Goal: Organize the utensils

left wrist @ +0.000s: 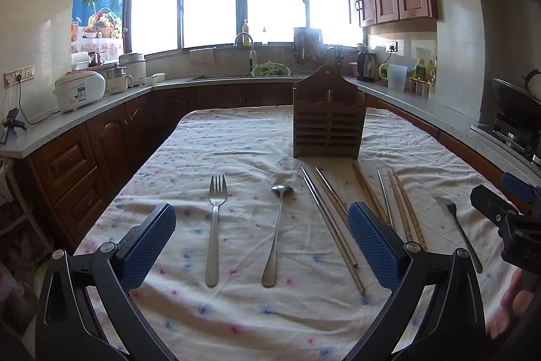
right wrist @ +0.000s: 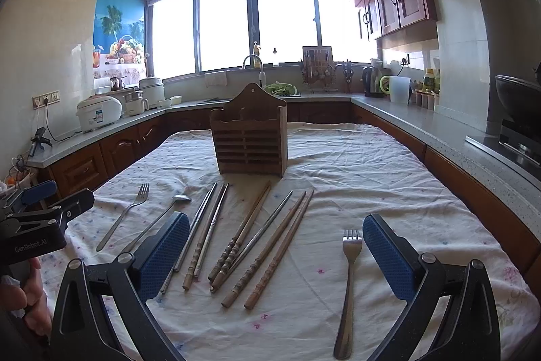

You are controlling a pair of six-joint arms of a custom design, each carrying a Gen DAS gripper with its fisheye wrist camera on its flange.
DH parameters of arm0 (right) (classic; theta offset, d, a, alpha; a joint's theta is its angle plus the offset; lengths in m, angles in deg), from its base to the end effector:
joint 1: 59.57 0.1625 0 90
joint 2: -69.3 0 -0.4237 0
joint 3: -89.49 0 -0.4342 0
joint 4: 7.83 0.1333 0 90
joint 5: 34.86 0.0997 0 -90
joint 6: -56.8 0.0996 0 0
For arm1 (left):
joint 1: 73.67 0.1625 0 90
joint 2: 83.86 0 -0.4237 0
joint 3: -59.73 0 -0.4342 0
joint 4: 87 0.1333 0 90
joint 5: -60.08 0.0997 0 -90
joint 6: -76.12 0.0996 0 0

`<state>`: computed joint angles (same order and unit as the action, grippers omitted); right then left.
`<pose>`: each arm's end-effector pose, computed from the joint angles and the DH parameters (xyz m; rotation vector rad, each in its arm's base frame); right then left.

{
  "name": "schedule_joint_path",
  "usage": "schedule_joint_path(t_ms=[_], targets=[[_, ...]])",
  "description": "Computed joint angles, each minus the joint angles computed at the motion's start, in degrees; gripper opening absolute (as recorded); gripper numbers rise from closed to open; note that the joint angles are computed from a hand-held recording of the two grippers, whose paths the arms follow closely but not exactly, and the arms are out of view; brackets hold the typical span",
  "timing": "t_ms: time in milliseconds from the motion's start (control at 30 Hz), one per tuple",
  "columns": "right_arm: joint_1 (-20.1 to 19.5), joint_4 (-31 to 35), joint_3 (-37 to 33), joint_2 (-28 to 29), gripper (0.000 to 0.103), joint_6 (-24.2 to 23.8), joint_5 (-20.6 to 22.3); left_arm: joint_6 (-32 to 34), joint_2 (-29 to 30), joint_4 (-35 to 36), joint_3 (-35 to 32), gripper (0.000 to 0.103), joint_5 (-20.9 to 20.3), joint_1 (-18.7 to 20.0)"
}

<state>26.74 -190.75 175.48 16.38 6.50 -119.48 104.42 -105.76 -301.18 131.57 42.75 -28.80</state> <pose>0.0937 -0.7628 0.3000 1.0231 -2.2086 1.2998 -0.3550 -0.6756 0.0761 0.2468 1.8466 -1.3940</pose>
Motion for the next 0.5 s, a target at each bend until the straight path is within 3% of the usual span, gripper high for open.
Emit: schedule_joint_path(t_ms=[500], targets=[[0.08,-0.09,0.12,-0.04,0.103,0.01,0.24,0.46,-0.01,-0.40,-0.21,0.103,-0.34,0.10]])
